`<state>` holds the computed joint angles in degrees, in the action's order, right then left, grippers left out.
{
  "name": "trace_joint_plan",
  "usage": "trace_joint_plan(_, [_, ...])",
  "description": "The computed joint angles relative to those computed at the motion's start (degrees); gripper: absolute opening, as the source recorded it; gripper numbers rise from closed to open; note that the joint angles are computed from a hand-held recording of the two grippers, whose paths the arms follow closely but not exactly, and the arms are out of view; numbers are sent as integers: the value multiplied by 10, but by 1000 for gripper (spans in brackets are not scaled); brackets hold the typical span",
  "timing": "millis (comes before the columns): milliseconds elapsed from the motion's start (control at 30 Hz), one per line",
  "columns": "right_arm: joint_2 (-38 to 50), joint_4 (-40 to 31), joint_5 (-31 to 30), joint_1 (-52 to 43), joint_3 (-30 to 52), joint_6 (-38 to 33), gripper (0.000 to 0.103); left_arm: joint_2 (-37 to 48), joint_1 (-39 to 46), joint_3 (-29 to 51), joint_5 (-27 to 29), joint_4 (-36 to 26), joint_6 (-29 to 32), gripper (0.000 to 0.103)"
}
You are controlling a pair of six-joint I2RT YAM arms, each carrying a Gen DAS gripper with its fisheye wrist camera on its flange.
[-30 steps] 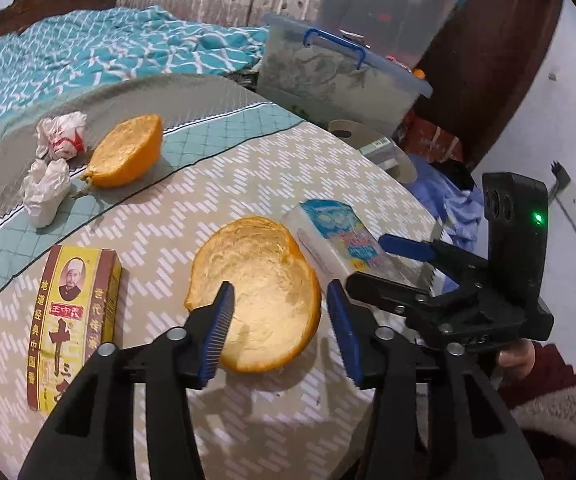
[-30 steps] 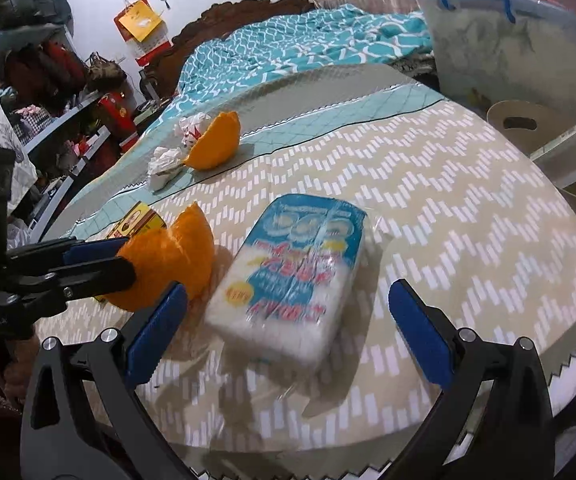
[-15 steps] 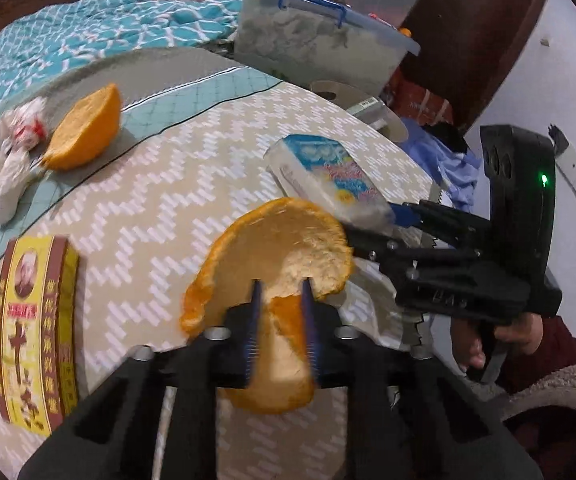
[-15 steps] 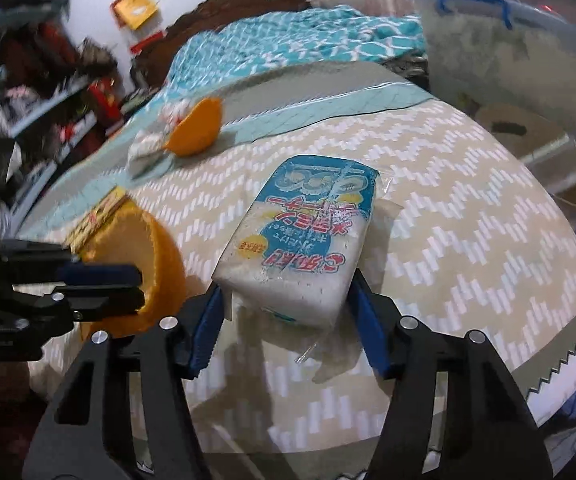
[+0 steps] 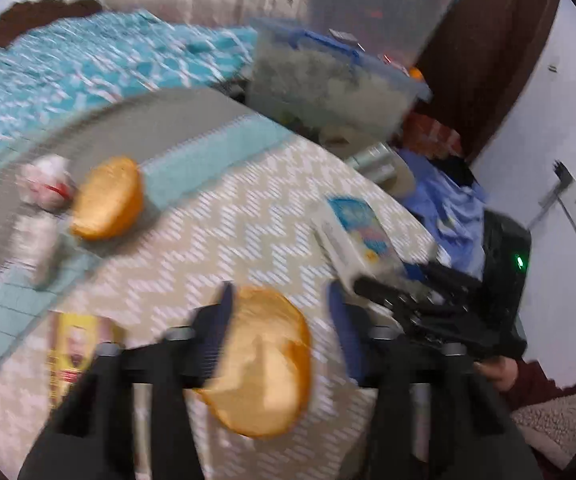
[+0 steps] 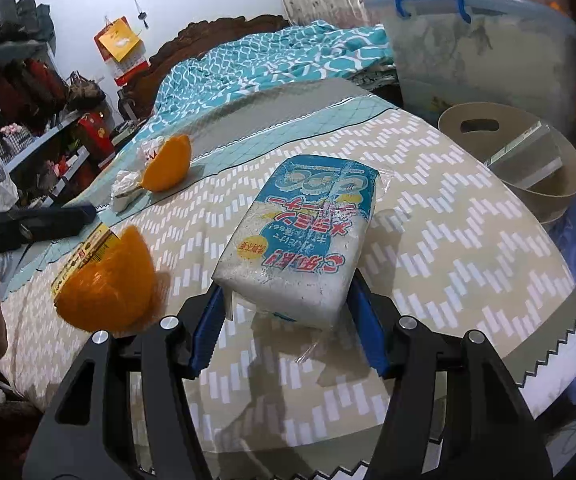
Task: Collect trash
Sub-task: 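Set the peel and tissue pack down on the bed, regrasp another peel with left, then carry the orange peel and tissue pack to the beige bin and release both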
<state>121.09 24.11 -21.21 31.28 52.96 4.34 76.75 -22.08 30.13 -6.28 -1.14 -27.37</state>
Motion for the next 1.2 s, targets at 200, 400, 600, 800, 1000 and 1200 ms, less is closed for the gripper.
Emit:
trace_joint_plan(200, [2,11,-10,8,-1,-3,60,-34,68,-42,41,-8,-11,51])
trace_joint_plan(400, [3,6,-7,16,3,-6,60,29,93,-71,124,59,-23,50])
trace_joint_plan(600, [11,2,-3,14,10,-4,60,132,57,-36,148,86,-30,10])
trace_joint_plan(800, [14,21,3,-18,9,0,60,184,74,57,169,52,-18,8])
trace_joint_plan(1000, [28,-7,20,-85,56,-5,60,326,66,272,202,-29,11,8])
trace_joint_plan(1200, [75,-112,11,-153,192,-10,61,511,52,598,221,-178,23,8])
